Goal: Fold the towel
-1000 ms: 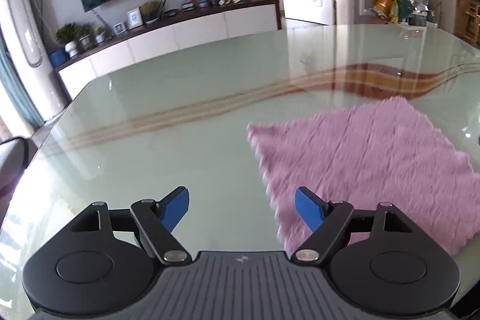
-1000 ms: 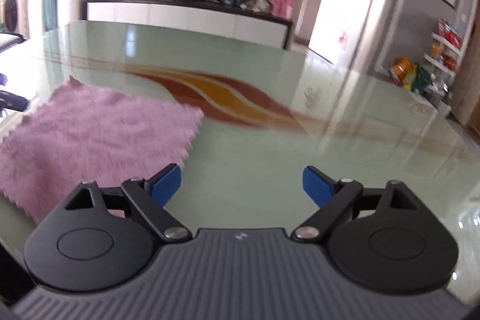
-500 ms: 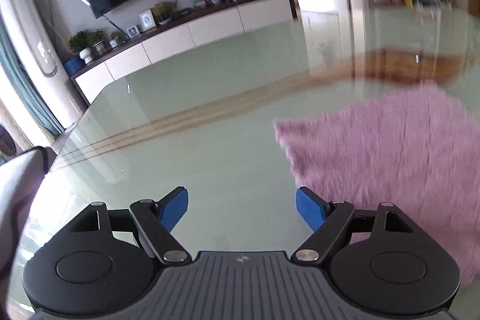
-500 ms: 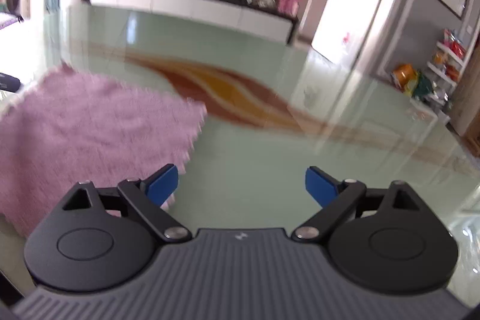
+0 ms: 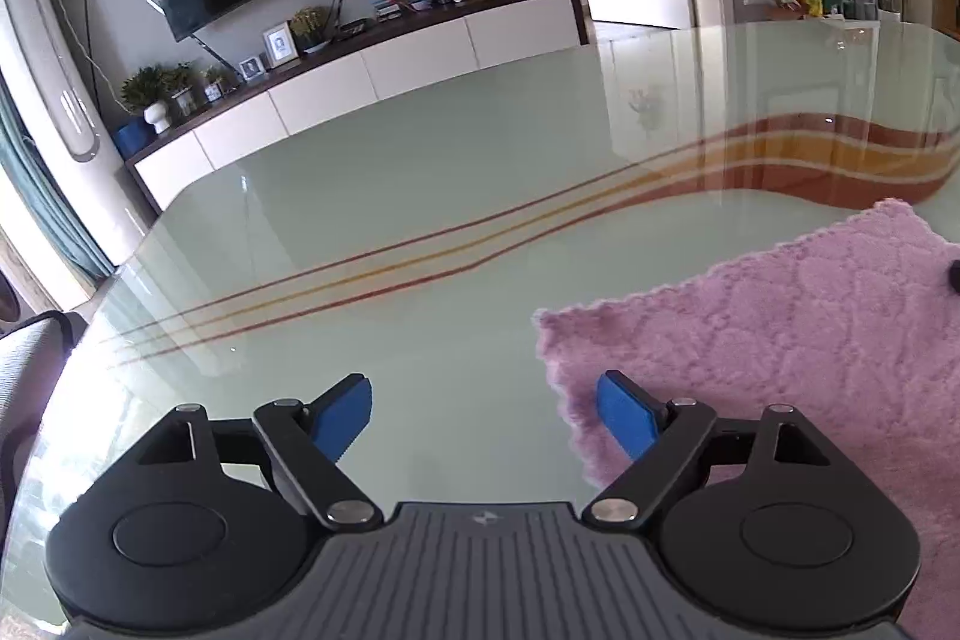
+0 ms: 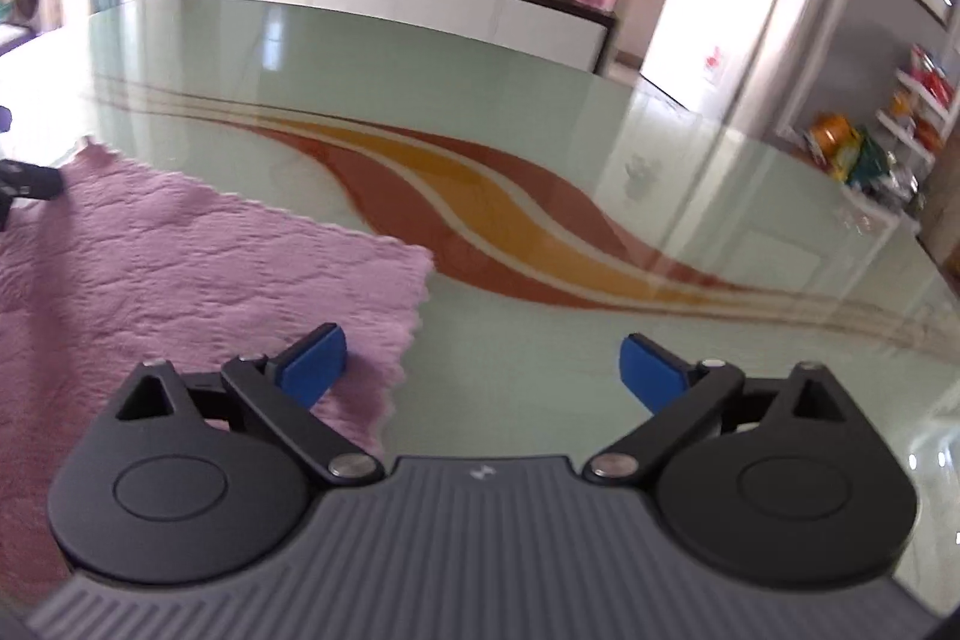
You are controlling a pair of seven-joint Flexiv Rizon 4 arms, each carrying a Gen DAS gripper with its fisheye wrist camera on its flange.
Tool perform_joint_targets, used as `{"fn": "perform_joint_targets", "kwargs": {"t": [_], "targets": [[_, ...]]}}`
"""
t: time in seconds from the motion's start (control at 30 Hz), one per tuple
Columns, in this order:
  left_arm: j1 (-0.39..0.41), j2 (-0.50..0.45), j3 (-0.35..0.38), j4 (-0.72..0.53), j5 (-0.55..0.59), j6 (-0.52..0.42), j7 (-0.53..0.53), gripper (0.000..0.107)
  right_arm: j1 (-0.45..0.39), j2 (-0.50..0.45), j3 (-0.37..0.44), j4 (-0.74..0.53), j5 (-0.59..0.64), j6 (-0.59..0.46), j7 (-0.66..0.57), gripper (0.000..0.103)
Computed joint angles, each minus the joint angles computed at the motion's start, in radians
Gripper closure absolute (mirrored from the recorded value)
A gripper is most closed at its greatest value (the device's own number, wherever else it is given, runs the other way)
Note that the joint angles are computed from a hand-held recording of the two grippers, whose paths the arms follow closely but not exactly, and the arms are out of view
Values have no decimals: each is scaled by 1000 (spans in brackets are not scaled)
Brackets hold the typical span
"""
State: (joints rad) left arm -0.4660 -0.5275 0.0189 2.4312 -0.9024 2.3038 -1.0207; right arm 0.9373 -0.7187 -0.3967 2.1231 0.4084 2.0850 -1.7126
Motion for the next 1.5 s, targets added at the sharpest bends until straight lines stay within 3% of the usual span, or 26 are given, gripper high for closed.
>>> {"fn": "perform_joint_targets", "kwargs": {"t": [0.07,0.2,0.4,0.67,0.77,0.93,0.97,1.13,1.23,1.3,1.43,1.5], "targets": [[1,-2,3,-5,-12,7,-2,24,3,-2,-2,-3,8,22,-3,5],[60,6,-5,-14,109,0,-57,24,-34,-3,36,-48,-5,36,-15,4],[7,-49,23,-92,8,-39,47,22,32,-78,-63,-139,-5,-83,-1,3],[41,-62,21,-97,66,-34,-1,20,72,-103,-155,-101,5,-76,96,1],[29,-71,27,-116,50,-41,13,22,82,-100,-177,-85,6,-72,121,8],[18,-53,25,-91,60,-18,22,23,-72,1,25,-22,-88,62,91,5],[13,-49,26,-85,52,-18,28,23,-72,4,39,-14,-88,65,60,5],[22,-42,22,-62,22,-26,20,21,-41,-14,35,-16,-9,51,-8,2],[-20,-34,35,-58,-68,-18,81,23,20,-17,-37,-19,64,2,-2,5],[14,-3,16,-17,-4,2,35,23,-28,27,22,22,39,55,3,5],[76,93,-25,113,200,28,-146,23,-169,119,218,129,-47,188,-22,3],[16,87,-23,136,159,47,-123,23,-192,134,269,159,-60,214,-55,3]]}}
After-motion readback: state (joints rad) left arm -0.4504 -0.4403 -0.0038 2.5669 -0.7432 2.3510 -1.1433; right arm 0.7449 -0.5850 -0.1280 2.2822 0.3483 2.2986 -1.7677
